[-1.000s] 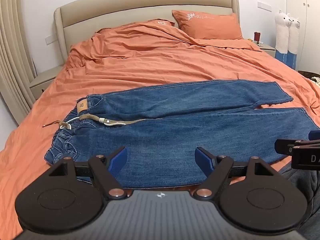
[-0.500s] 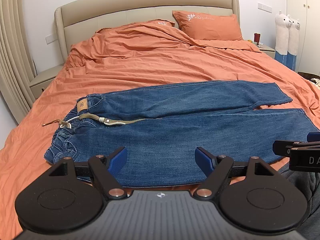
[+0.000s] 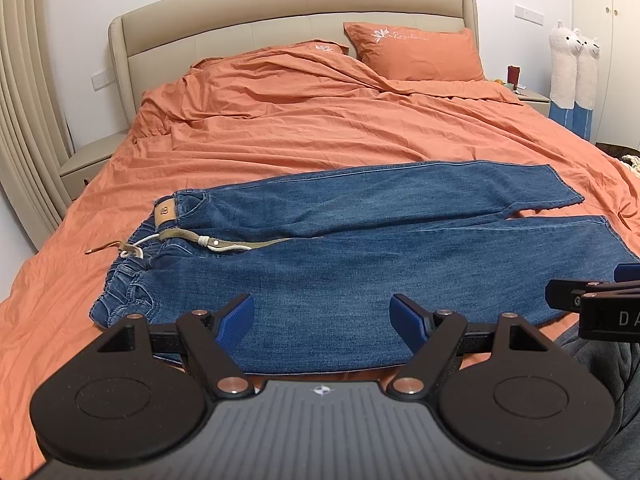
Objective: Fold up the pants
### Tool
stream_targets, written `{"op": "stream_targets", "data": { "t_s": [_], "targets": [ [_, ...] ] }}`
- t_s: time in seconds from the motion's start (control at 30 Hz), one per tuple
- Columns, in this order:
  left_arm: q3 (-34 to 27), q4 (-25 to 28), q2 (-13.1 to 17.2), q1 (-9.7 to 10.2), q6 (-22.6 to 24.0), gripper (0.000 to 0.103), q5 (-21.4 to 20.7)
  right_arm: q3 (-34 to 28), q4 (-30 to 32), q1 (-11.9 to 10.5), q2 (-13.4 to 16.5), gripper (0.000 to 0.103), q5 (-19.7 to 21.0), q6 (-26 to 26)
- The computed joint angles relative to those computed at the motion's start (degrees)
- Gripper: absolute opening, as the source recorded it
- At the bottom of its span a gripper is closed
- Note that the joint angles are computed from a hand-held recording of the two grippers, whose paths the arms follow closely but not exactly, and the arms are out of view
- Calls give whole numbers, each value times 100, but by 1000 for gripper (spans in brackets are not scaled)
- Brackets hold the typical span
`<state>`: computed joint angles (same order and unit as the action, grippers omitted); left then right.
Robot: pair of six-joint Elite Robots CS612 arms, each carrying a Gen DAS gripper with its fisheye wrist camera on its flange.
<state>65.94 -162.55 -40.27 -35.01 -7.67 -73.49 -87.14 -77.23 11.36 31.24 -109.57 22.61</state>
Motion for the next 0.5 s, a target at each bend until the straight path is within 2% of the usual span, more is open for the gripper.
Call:
{"op": "stream_targets", "data": {
  "t_s": [0.5],
  "targets": [
    [3,16,-10,-18,16,90,19,-4,0,-10,6,82,9,-18]
  ]
}}
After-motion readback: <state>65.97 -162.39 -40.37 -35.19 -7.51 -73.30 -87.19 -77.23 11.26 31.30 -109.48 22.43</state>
